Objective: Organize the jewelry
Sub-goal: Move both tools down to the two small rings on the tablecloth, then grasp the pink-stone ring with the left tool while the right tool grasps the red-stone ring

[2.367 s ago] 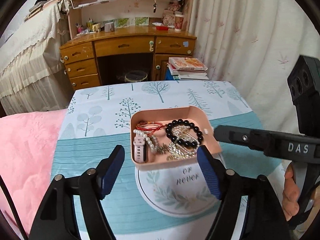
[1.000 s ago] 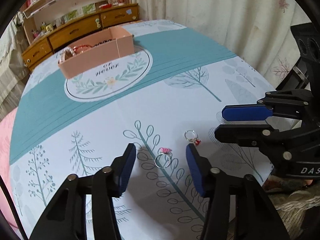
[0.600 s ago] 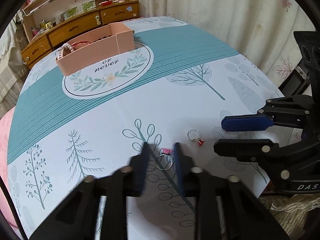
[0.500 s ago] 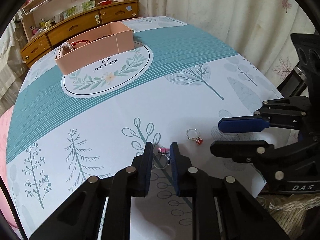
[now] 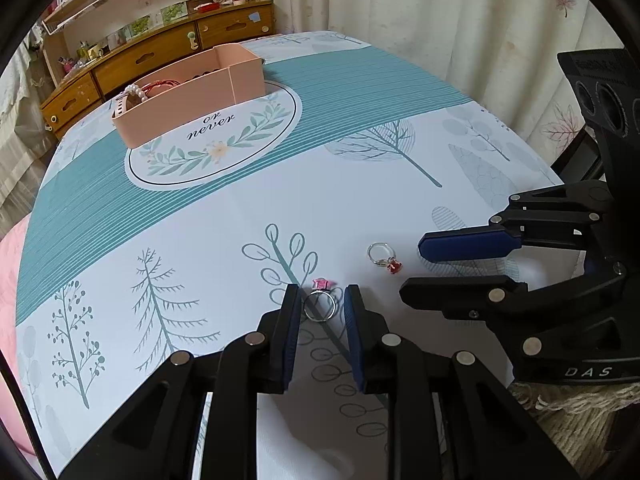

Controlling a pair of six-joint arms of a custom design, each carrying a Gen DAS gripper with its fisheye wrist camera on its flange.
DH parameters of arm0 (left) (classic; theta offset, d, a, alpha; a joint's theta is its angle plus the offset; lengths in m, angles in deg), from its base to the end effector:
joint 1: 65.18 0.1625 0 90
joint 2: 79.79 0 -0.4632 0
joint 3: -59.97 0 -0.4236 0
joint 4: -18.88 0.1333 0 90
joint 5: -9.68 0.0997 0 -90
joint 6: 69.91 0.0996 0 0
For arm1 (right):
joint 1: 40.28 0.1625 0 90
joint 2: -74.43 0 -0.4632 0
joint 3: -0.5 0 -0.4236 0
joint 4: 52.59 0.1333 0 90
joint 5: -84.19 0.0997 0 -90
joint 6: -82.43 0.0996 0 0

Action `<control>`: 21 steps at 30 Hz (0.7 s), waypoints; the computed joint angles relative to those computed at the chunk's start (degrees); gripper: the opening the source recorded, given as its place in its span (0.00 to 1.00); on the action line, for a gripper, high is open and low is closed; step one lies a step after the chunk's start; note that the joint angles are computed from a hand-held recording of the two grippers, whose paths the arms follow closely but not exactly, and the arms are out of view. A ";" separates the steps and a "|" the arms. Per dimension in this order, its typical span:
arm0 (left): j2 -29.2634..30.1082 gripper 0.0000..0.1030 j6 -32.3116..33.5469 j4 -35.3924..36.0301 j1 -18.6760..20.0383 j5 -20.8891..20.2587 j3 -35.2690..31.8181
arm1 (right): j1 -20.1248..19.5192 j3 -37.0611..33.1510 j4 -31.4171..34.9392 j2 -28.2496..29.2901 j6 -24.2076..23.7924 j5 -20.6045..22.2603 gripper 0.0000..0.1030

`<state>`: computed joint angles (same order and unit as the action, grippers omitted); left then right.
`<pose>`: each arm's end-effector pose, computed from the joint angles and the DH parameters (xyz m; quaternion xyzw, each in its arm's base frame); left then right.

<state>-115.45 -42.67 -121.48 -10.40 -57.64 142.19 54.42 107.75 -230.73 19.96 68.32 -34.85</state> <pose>-0.3056 -0.7307 0.0399 0.5025 0.8413 -0.0461 0.1938 0.1385 -0.6479 0.1888 0.0756 -0.9224 0.2734 0.2622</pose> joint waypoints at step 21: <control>-1.84 0.14 -3.95 -1.49 1.26 -1.78 0.26 | 2.95 -4.59 -4.14 6.19 -8.08 -10.96 0.29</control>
<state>-117.29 -46.62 -122.97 -9.14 -59.42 142.46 57.38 103.17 -234.88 26.15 60.24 -45.81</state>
